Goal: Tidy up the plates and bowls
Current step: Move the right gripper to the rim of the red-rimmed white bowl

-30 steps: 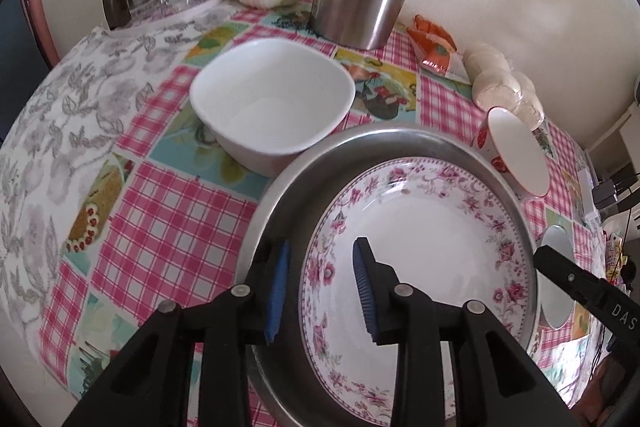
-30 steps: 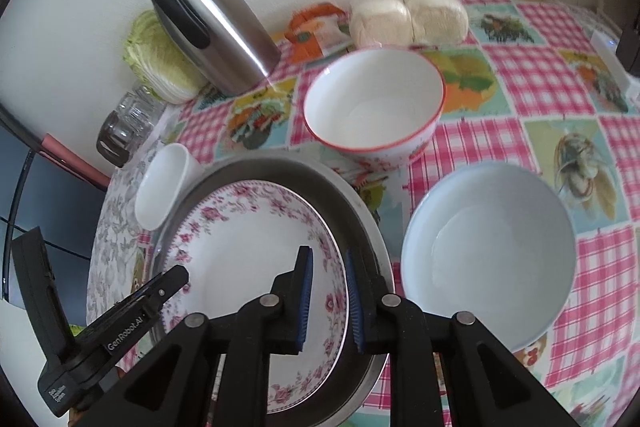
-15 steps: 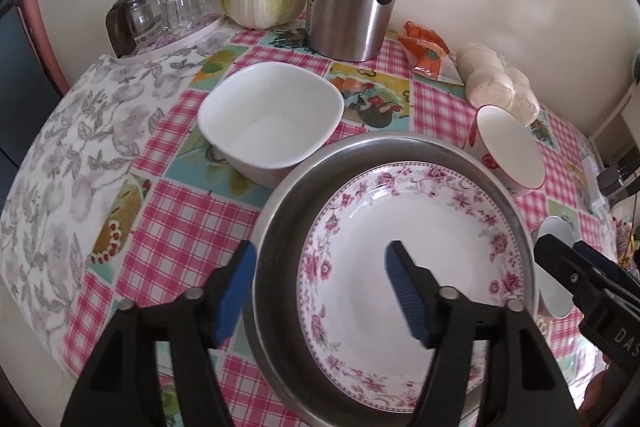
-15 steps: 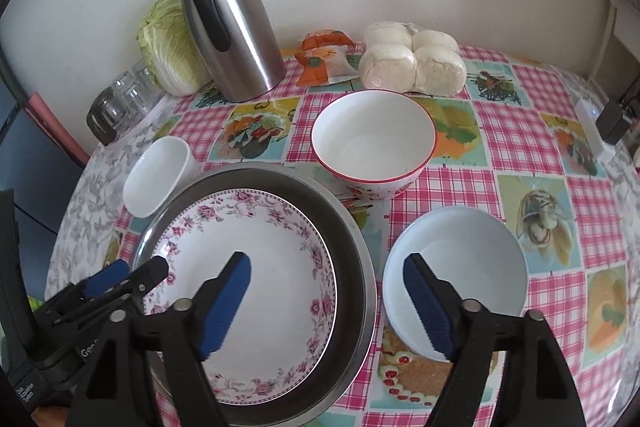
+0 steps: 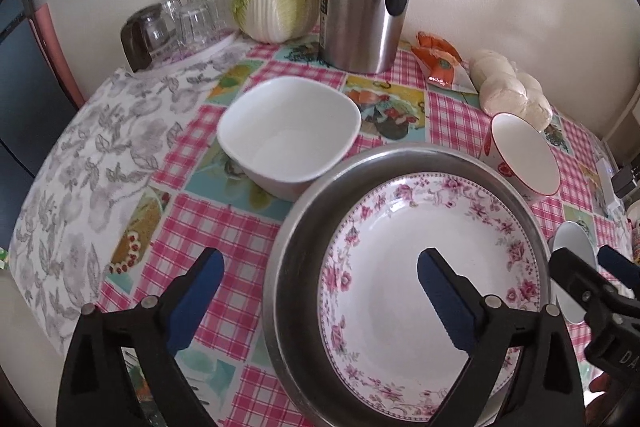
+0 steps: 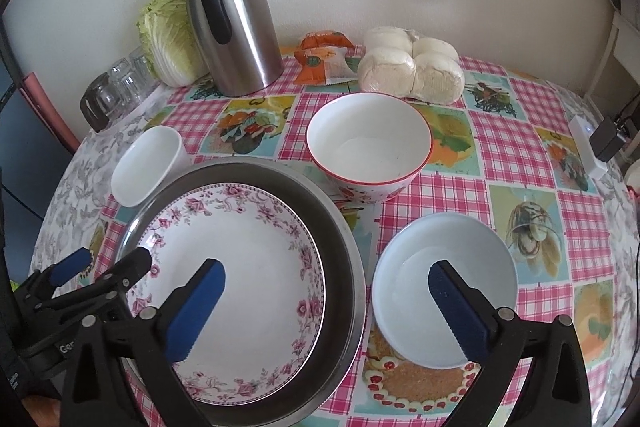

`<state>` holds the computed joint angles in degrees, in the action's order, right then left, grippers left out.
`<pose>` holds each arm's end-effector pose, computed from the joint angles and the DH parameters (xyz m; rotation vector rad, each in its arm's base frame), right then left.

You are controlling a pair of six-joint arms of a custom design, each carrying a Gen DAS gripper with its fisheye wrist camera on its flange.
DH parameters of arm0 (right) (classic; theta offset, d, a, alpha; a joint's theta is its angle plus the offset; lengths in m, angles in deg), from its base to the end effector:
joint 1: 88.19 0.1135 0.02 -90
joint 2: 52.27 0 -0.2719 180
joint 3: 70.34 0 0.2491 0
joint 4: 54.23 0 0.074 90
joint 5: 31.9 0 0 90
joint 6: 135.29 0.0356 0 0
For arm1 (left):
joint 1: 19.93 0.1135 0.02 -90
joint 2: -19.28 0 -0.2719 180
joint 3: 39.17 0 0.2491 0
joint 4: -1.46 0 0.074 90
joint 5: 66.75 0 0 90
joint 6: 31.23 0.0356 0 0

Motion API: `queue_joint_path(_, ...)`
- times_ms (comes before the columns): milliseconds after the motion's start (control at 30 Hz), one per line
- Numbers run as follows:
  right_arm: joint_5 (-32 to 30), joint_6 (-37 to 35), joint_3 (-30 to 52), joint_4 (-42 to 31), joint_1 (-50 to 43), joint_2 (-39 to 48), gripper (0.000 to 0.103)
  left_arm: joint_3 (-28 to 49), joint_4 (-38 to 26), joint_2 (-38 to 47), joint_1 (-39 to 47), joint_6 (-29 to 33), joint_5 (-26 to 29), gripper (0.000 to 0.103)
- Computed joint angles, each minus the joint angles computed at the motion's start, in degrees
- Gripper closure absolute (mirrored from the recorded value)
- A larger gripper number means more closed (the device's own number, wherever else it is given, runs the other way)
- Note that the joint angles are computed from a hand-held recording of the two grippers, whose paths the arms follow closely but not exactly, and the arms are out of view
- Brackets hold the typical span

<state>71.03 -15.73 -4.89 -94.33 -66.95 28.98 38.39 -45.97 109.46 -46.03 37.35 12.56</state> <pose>0.2632 0.0937 0.2244 0.2691 2.4970 0.0733 0.2888 -0.1341 0.2365 0.0410 2.5903 -0.0573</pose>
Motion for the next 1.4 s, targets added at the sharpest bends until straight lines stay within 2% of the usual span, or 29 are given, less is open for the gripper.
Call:
queue_joint_path(200,1.39,-0.6,-1.16,1.91,-0.24,-2.17,0.0,-0.43,1.12,-0.47,-0.74,0.85,-1.61,0.005)
queue_joint_path(367,0.36,-0.76,-1.21,2.15,-2.52,-2.62,0.0,-0.08,2.41,-0.36,-0.76,0.47,-0.54,0.005)
queue_joint_path(433,-0.24,-0.54,-1.82,2.99,-4.08,-3.52,0.0,-0.56,4.76,-0.84,-0.7,0.68,0.1,0.005)
queue_joint_path(567,-0.18,-1.41,-3.09,5.02,-6.95,-6.29,0.0,1.35,6.36,0.12,-1.54,1.01,-2.61,0.005)
queue_joint_path(767,-1.85,-2.62,-3.35,6.89,-12.59,-7.77,0.0,7.58,5.62,4.22,-0.17,-0.17,3.26,0.005)
queue_joint_path(900,-4.47,-2.68,-2.61,7.08,-17.06,-6.52,0.0,11.16,5.29,6.93,-1.04,0.61,3.8,0.005)
queue_joint_path(1067,-9.33,-3.69,-0.41,8.17,-21.72,-3.51,0.0,18.4,1.75,12.46,-2.14,1.72,4.85,0.005)
queue_joint_path(1267,-11.31,-3.31,2.86,7.2,-23.55,2.06,0.0,31.84,-7.2,21.86,-2.02,-0.12,13.58,0.005)
queue_joint_path(1400,-12.39,-3.08,4.43,7.19,-24.05,5.72,0.001,40.8,-12.63,27.97,-2.22,-2.08,14.26,0.005)
